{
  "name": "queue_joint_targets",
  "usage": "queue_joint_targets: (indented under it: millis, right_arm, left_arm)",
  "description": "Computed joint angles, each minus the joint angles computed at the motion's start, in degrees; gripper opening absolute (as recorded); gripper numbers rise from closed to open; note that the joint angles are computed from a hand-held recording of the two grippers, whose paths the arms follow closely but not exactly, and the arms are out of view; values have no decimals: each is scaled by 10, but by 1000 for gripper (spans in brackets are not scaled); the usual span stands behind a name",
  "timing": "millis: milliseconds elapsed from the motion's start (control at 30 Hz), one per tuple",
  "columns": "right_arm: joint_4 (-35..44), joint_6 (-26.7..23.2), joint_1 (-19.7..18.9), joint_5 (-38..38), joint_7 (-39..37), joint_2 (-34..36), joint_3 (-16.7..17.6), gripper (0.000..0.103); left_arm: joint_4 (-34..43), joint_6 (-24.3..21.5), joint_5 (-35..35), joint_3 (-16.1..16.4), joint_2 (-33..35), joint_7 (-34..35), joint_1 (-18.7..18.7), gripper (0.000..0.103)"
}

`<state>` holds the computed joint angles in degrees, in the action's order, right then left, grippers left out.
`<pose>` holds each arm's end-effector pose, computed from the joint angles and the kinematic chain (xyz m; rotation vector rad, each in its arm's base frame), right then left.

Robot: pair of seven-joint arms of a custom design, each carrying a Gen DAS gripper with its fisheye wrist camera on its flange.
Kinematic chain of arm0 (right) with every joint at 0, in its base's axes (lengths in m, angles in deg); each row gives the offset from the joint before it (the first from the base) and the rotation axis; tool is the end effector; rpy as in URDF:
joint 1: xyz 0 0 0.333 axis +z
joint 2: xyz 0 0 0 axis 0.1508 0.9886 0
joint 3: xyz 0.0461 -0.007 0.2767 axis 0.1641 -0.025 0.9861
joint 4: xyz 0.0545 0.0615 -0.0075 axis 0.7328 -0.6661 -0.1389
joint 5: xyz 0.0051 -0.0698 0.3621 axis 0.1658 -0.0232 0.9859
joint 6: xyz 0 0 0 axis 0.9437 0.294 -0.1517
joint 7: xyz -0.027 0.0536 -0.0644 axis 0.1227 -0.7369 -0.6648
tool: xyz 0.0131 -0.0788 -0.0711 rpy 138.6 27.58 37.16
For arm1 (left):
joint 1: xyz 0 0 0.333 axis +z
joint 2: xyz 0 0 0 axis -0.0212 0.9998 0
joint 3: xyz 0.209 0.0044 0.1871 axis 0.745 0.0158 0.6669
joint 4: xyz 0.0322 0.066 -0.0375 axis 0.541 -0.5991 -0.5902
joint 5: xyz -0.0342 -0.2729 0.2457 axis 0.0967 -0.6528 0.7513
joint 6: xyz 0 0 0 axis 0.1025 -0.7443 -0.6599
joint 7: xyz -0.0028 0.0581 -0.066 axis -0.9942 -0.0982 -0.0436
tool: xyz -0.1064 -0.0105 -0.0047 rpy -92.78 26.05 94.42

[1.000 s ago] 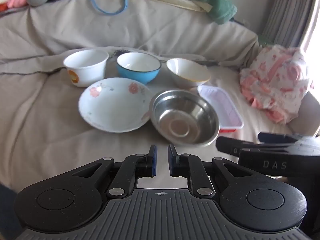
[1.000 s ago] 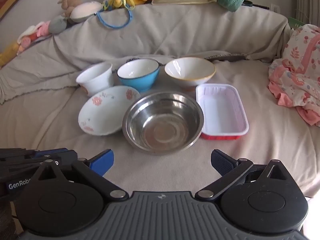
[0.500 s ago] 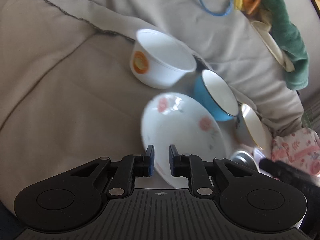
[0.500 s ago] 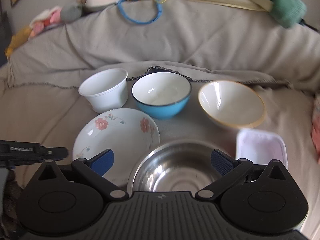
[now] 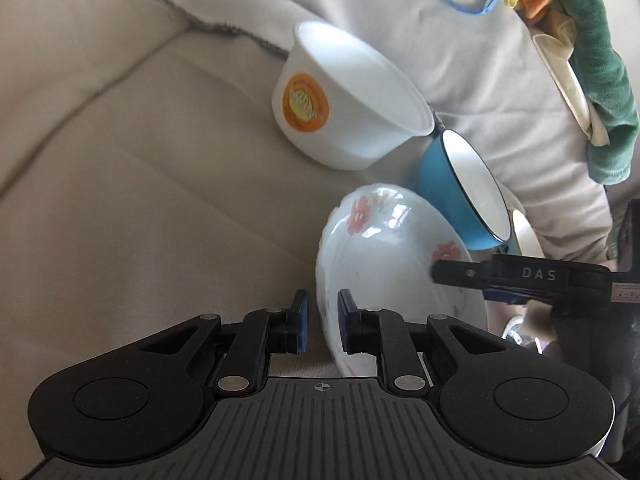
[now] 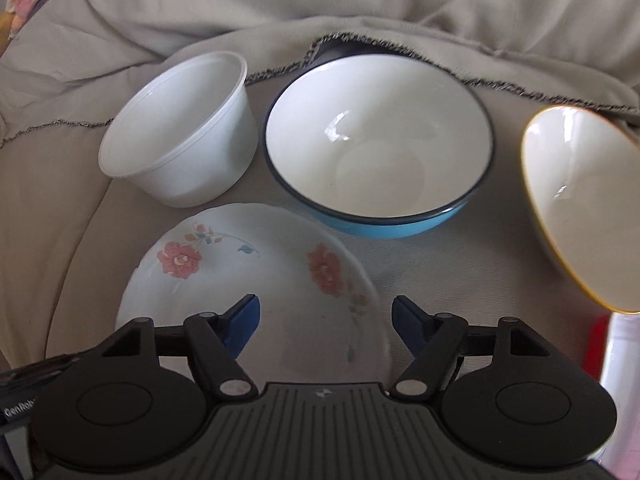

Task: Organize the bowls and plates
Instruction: 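Move the left tool toward the steel bowl beside the flowered plate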

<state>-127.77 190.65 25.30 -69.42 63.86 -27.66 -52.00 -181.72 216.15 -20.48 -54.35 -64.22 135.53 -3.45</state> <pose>0.4521 0.1797 0.5299 -1.7273 2.0429 -0.4228 0.4870 -0.0560 0.5176 1.9304 -2.0027 1.1220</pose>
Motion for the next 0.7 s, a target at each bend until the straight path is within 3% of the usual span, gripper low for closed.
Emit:
queue_joint_targets:
  millis: [67,100,167,267,367,433,533,633,700]
  right_arm:
    - [28,-19,-9,-26,26,24,13,80]
    - [32,-23,-9,-36,39,27,18,81]
    - [36,-20,-4,-45,48,29,21,81]
    - [43,-2,14,4,16,36,4,81]
    - [38,26,26,64,-13,41,-8,81]
    - [36,44,26,60,-21,46,-3,81]
    - [15,60,10,-22,6,23,22,84]
    - [-25,73,-6,-106,33,-37,38,95]
    - [-60,70,-5,-105,32,-93,28,100]
  left_arm:
    - [10,-26,-12,9,13,2,0,18]
    - [15,-35,-27,13,19,11,1,26]
    - [24,-25,-18,7,25,6,8,27]
    - [32,2,-3,3,33,-7,18,28]
    - [57,-9,4,8,51,-15,28,28]
    - [62,-4,14,5,52,-18,33,26]
    - [28,51,26,-6,14,-25,33,26]
    - [-18,133,74,-25,-41,-51,27,26]
    - [-28,129,56,-9,-66,-22,-3,26]
